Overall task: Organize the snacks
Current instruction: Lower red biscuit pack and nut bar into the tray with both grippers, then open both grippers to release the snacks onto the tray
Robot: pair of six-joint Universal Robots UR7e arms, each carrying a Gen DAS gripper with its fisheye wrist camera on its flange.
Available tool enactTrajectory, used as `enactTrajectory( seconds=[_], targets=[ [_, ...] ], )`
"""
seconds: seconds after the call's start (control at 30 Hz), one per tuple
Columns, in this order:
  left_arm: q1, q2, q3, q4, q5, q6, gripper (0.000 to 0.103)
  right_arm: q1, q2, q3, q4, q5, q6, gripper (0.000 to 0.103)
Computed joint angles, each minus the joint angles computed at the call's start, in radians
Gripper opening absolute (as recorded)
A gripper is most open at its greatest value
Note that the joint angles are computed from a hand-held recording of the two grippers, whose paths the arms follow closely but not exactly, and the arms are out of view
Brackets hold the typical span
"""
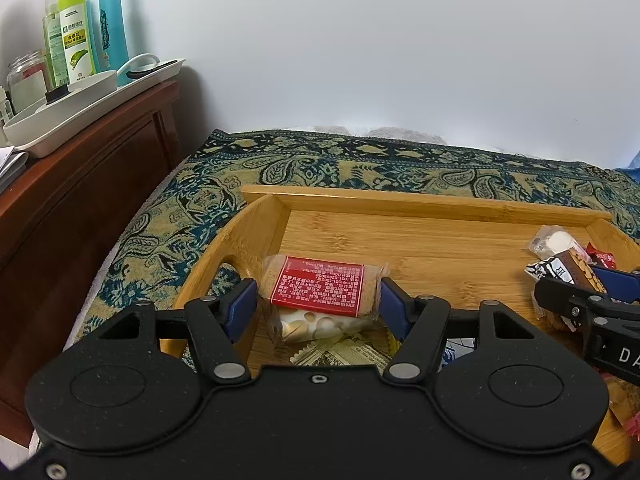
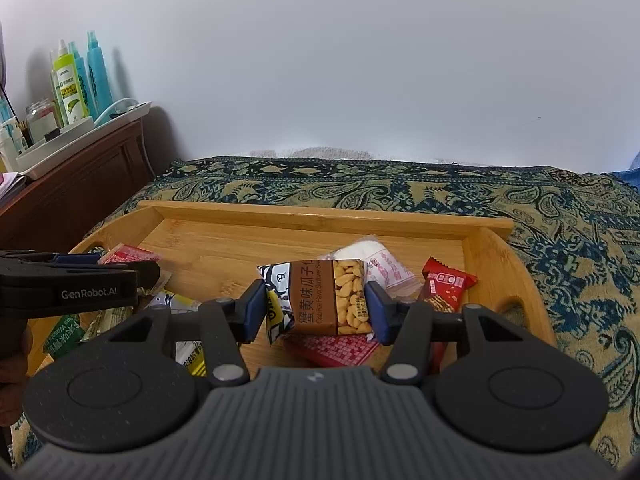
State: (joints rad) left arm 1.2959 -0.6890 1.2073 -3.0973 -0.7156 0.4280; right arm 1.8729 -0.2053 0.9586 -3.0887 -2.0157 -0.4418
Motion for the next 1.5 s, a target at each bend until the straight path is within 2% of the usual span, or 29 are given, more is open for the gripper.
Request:
enactTrajectory(
  seconds=[0.67, 1.0, 1.27, 1.5],
  targets=[
    [0.0, -0.002, 0.003, 0.023, -0.005, -0.006, 0.064, 0.0, 0.001, -0.013, 0.046, 0.01, -0.013, 0.063],
    [0.002, -0.007, 0.004, 0.04, -0.004, -0.022, 0.069, -0.005, -0.007, -0.004, 0.053, 0.04, -0.027, 0.064],
    [0.002, -0.01, 0.005, 0.044, -0.007, -0.026, 0.074, -0.005, -0.011, 0.0, 0.058, 0.053, -0.042, 0.077],
    [0.001, -0.006, 0.005, 0.024, 0.004, -0.015, 0.08, -0.005, -0.015, 0.01, 0.038, 0.062, -0.035, 0.079]
  ],
)
